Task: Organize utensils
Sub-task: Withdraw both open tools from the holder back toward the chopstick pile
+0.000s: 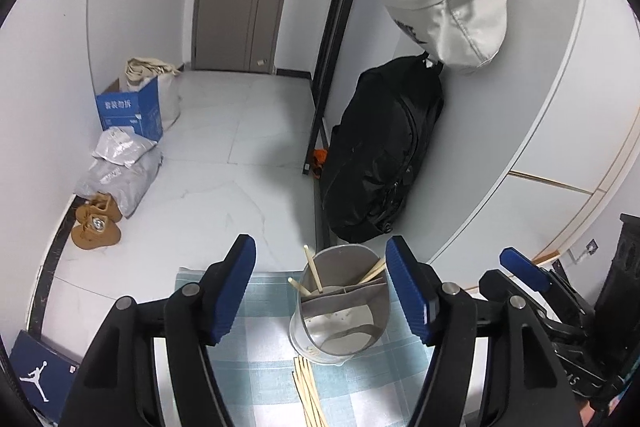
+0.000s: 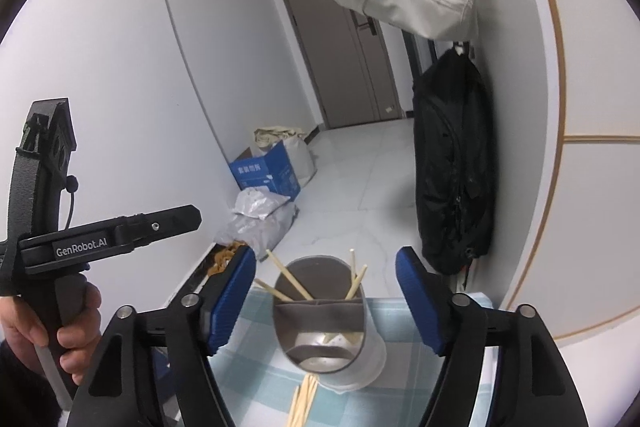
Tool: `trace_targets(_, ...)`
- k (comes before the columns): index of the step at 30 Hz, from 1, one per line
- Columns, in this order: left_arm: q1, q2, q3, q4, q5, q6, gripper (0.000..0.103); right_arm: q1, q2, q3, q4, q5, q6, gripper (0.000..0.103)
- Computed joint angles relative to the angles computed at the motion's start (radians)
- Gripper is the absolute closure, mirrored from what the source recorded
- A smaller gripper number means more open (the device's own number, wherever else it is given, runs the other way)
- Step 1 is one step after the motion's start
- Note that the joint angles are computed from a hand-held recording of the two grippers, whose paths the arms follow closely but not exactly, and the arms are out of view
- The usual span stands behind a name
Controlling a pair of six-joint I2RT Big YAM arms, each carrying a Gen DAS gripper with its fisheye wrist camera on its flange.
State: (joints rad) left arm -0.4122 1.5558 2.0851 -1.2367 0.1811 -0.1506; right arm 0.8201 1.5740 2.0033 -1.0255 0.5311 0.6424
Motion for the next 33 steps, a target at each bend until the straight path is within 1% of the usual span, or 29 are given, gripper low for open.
trace_targets(1, -0.003, -0.012, -0.014, 0.010, -0.006, 0.000, 0.031, 0.010, -0.006, -0.003, 0.004, 0.013, 0.000, 0.027)
trace_targets(2, -0.009, -0.031, -0.036, 0.030, -0.019, -0.001, 0.028, 0.017, -0.012, -0.007, 0.008, 0.021, -0.001, 0.024)
trace_targets(6, -0.023, -0.084, -0.097, 0.079, -0.054, 0.008, 0.027, 0.052, -0.029, -0.017, 0.017, 0.067, -0.006, 0.023)
trace_targets(10, -0.033, -0.129, -0.150, 0.124, -0.079, 0.010, 0.027, 0.090, -0.037, -0.021, 0.010, 0.134, -0.019, 0.023)
trace_targets(12, -0.048, -0.148, -0.174, 0.142, -0.119, 0.018, 0.027, 0.102, -0.042, -0.030, 0.016, 0.156, -0.028, 0.023)
trace_targets(14, -0.053, -0.179, -0.213, 0.164, -0.137, 0.027, 0.027, 0.119, -0.052, -0.045, 0.029, 0.176, -0.038, 0.023)
trace_targets(15, -0.059, -0.193, -0.236, 0.182, -0.157, 0.030, 0.027, 0.126, -0.055, -0.051, 0.030, 0.184, -0.038, 0.021)
trace_targets(17, -0.065, -0.213, -0.268, 0.202, -0.171, 0.034, 0.026, 0.137, -0.064, -0.067, 0.038, 0.194, -0.030, 0.018)
trace_targets(19, -0.070, -0.239, -0.315, 0.232, -0.186, 0.039, 0.026, 0.149, -0.078, -0.097, 0.055, 0.204, -0.021, 0.018)
trace_targets(24, -0.080, -0.295, -0.417, 0.294, -0.215, 0.063, 0.023, 0.174, -0.093, -0.148, 0.052, 0.232, 0.010, 0.014)
trace_targets(26, -0.082, -0.311, -0.450, 0.309, -0.224, 0.063, 0.019, 0.182, -0.097, -0.169, 0.050, 0.236, 0.015, 0.014)
trace_targets(33, -0.071, -0.346, -0.561, 0.359, -0.221, 0.051, 0.018, 0.193, -0.105, -0.245, 0.057, 0.208, 0.065, 0.013)
